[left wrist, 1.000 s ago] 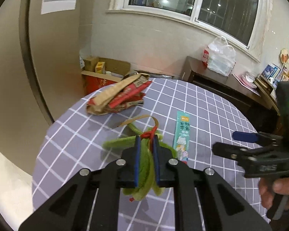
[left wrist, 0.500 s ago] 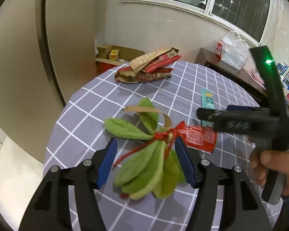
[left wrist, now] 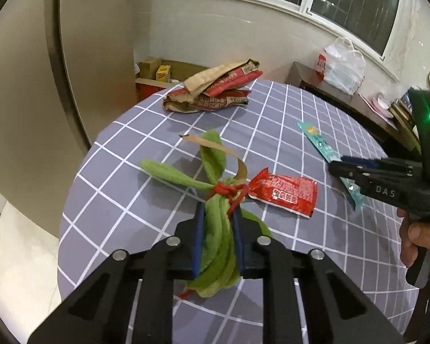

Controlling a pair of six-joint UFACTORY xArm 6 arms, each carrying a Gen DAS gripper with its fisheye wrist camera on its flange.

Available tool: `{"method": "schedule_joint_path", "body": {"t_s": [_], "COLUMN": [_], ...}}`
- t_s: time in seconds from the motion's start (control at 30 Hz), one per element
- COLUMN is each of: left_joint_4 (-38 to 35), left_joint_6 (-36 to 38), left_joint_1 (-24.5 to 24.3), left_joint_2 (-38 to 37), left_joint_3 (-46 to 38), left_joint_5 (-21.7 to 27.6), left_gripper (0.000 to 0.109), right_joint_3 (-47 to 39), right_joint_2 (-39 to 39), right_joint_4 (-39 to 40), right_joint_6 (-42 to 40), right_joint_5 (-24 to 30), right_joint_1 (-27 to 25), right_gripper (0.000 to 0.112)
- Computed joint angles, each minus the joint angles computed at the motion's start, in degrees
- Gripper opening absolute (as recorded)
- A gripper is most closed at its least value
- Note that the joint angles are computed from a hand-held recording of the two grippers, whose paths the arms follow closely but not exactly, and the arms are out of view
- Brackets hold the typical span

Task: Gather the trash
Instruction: 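Carry the bean bundle with the left gripper while the right carries the teal stick to the wastebasket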

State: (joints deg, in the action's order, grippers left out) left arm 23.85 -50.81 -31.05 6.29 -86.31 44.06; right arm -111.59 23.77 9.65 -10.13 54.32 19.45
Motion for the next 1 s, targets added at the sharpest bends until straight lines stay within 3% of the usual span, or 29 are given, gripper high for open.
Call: {"method": "schedule_joint_path", "body": {"t_s": [0.1, 0.23, 0.3, 0.57, 0.77, 1.0], "left_joint_4": [1.1, 2.0, 2.8, 6.0, 6.3, 4.2], "left_joint_6": [-1.2, -2.3, -3.1, -4.2, -2.2, 3.4], "left_joint_1": [-0.5, -1.0, -1.4, -3.4, -5.9, -9.8], "left_joint_2": [0.2, 0.5, 0.1, 0.7, 6.2, 18.5], "left_joint_3": [-0.7, -2.0, -2.3, -6.2, -15.0, -34.0], "left_joint_5": [-0.1, 0.3, 0.5, 1.8, 2.5, 6.0], "left_gripper": [0.016, 0.014, 0.014, 0.014, 0.014, 0.014], "right_joint_3": [0.5, 4.4, 5.1, 11.2, 14.8, 16.0], "right_joint_2": [-0.1, -1.7, -2.3, -7.8, -13.3, -17.7], "right_joint_4": [1.4, -4.1, -2.5, 7.4, 14.7, 21.4], "right_joint_6": [0.4, -0.7, -1.7, -6.1, -9.2, -12.3], "right_joint_5": [-0.8, -5.5, -5.6, -5.4, -6.6, -7.1], "right_joint_1": [-0.6, 1.3, 1.0, -2.6, -6.6, -12.8], "right_gripper": [0.040, 0.039, 0.027, 0.027, 0.027, 0.027]}}
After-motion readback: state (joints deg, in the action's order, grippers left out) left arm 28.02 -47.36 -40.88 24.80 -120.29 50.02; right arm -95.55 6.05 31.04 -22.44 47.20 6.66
